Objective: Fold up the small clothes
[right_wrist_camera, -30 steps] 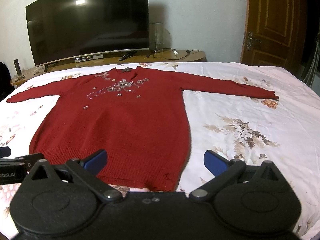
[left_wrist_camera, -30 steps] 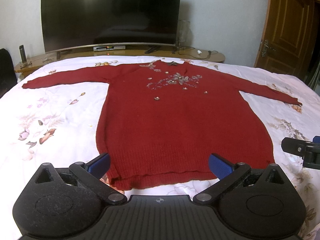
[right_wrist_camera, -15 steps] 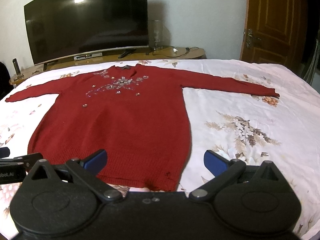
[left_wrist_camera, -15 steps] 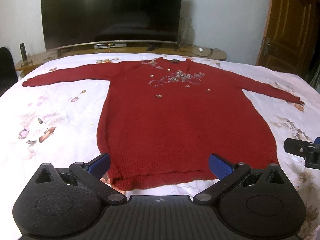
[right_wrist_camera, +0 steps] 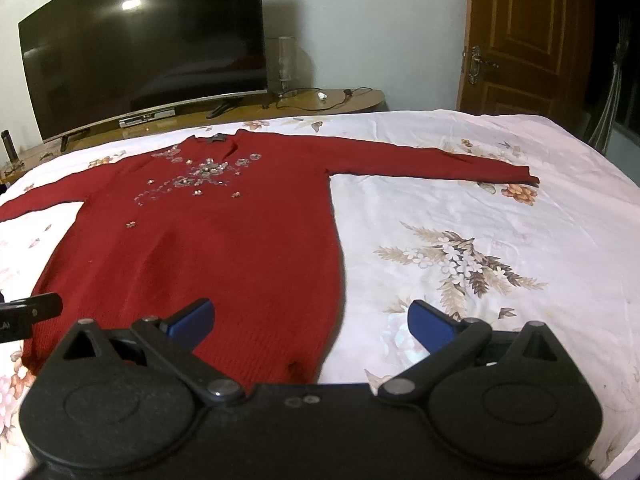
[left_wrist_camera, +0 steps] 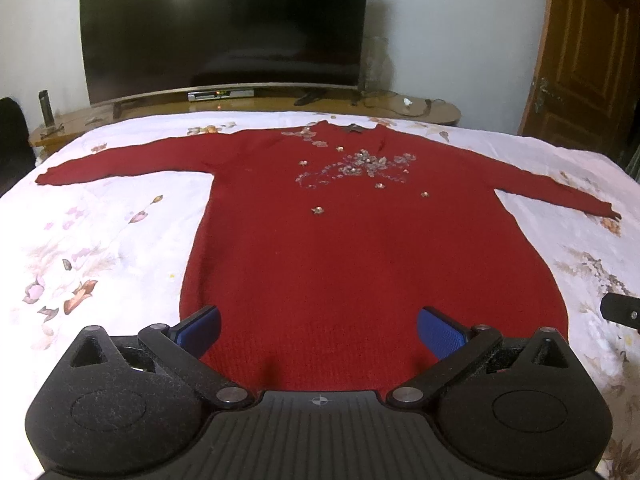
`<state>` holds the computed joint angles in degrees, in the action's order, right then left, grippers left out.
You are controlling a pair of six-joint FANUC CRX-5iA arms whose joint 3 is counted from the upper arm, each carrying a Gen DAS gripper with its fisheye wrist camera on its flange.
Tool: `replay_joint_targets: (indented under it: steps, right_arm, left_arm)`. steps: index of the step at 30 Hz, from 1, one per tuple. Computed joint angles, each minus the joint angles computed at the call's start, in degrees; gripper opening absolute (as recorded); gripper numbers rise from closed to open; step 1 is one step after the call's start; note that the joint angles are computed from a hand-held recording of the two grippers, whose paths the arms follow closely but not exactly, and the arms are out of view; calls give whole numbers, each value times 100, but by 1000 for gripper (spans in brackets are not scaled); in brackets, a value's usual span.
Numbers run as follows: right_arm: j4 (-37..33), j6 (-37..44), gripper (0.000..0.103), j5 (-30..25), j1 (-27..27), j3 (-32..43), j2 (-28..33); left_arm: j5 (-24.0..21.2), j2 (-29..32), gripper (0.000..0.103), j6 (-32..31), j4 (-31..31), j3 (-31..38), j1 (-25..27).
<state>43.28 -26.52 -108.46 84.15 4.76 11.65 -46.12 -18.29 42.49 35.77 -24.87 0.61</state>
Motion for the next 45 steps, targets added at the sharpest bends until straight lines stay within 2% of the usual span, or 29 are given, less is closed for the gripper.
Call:
replay_joint_targets:
  steps: [12, 16, 19, 21, 23, 25, 28, 32, 36, 41, 44, 45]
  right_arm:
    - [110, -128, 103, 179, -177, -432, -303]
    - [347, -306, 102, 250, -253, -982, -686]
    - [660, -859, 100, 458, -338, -1839, -1361]
    - [728, -1254, 82, 484, -499, -2424, -1901]
    - [828, -1773, 72, 495, -690, -3083, -2530]
    - [896, -2119, 72, 477, -957, -3630, -3072]
    - [1054, -2618, 65, 681, -1498, -4441, -3972]
    - [1107, -3172, 51, 1171, -2369, -5244, -4950]
    - [1135, -3349, 39, 2002, -3264, -5761, -5474]
    - [1472, -2953, 36, 2906, -4114, -5983, -5486]
    - [1294, -2623, 7, 3042, -4376, -5847, -5383]
    - [1294, -2588, 7, 3098, -4438, -5844, -5388]
  left_arm:
    - [144, 332, 103, 403, -331, 341, -259]
    - [356, 621, 103, 527, -489, 543, -512]
    - [472, 983, 103, 664, -632, 806, -717]
    - [500, 1222, 103, 690, -651, 979, -837]
    - [567, 1427, 103, 991, -978, 1220, -994]
    - [562, 1678, 103, 1440, -1427, 1556, -1173]
    - [432, 2017, 103, 2059, -1990, 2017, -1396]
    - [196, 2413, 103, 2670, -2646, 2563, -1688]
    - [-11, 2687, 103, 3040, -2956, 2939, -1860]
    - [-87, 2877, 103, 3241, -3082, 3169, -1925]
    - [-132, 2952, 103, 3250, -3012, 3236, -1852]
    - [-105, 2953, 103, 3296, -2994, 3231, -1804]
